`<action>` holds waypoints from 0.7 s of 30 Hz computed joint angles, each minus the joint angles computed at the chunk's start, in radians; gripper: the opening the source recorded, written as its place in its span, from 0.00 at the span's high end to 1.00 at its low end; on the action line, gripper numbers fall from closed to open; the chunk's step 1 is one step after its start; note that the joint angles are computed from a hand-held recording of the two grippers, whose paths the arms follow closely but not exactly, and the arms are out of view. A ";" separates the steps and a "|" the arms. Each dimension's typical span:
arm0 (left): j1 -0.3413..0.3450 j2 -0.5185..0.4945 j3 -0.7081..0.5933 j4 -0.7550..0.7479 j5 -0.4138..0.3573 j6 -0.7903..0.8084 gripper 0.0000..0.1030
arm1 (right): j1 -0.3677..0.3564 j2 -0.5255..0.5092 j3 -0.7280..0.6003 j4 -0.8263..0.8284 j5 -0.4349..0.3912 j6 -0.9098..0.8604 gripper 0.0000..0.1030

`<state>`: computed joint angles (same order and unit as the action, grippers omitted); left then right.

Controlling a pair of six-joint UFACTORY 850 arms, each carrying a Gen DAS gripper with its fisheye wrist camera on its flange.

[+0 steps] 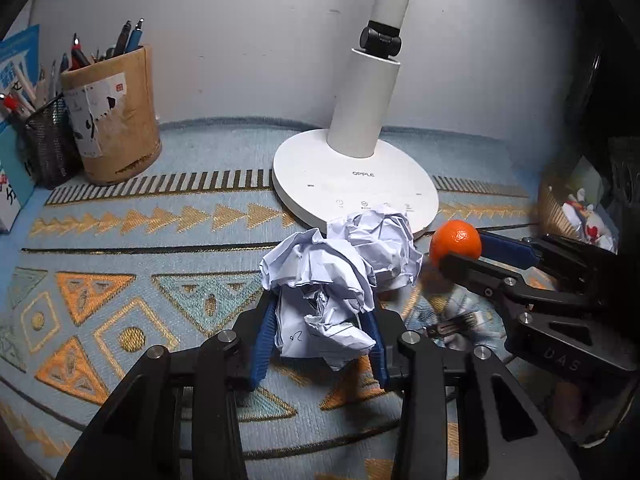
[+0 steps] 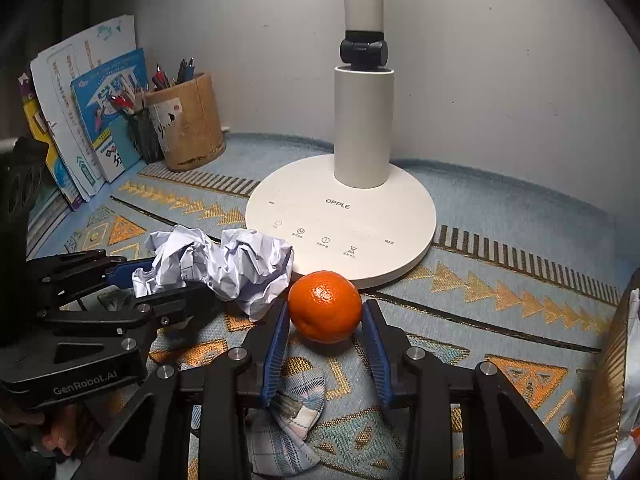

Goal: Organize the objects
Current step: 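Grasp a paper ball with the left tool while the right tool grasps the orange, then lift and carry the paper ball and orange over the amber bowl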

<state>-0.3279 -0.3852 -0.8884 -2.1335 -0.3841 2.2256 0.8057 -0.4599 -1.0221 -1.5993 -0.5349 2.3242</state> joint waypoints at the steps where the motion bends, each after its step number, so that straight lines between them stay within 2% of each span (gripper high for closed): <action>1: 0.005 0.027 0.028 -0.019 -0.018 0.013 0.65 | 0.009 0.023 0.021 -0.007 -0.005 0.025 0.65; 3: 0.004 0.096 0.097 -0.107 -0.031 0.110 0.65 | 0.041 0.074 0.063 0.015 -0.038 0.036 0.65; 8: 0.016 0.250 0.259 -0.057 -0.073 0.097 0.65 | 0.180 0.217 0.205 0.047 -0.116 0.142 0.65; 10: 0.010 0.281 0.308 -0.055 -0.074 0.089 0.65 | 0.236 0.248 0.256 0.069 -0.114 0.209 0.64; 14: -0.031 0.312 0.394 -0.312 -0.081 0.334 0.65 | 0.324 0.258 0.331 0.077 -0.110 0.427 0.64; 17: -0.050 0.293 0.394 -0.374 -0.096 0.370 0.65 | 0.363 0.231 0.315 0.137 -0.160 0.368 0.64; 19: -0.071 0.294 0.398 -0.477 -0.084 0.472 0.65 | 0.361 0.217 0.300 0.160 -0.153 0.323 0.64; 21: -0.071 0.290 0.396 -0.458 -0.074 0.458 0.63 | 0.358 0.205 0.299 0.139 -0.138 0.328 0.64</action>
<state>-0.3991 -0.0952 -0.4928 -2.5916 -0.4577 2.6840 1.1639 -0.2554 -0.7230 -1.4607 -0.6730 2.6518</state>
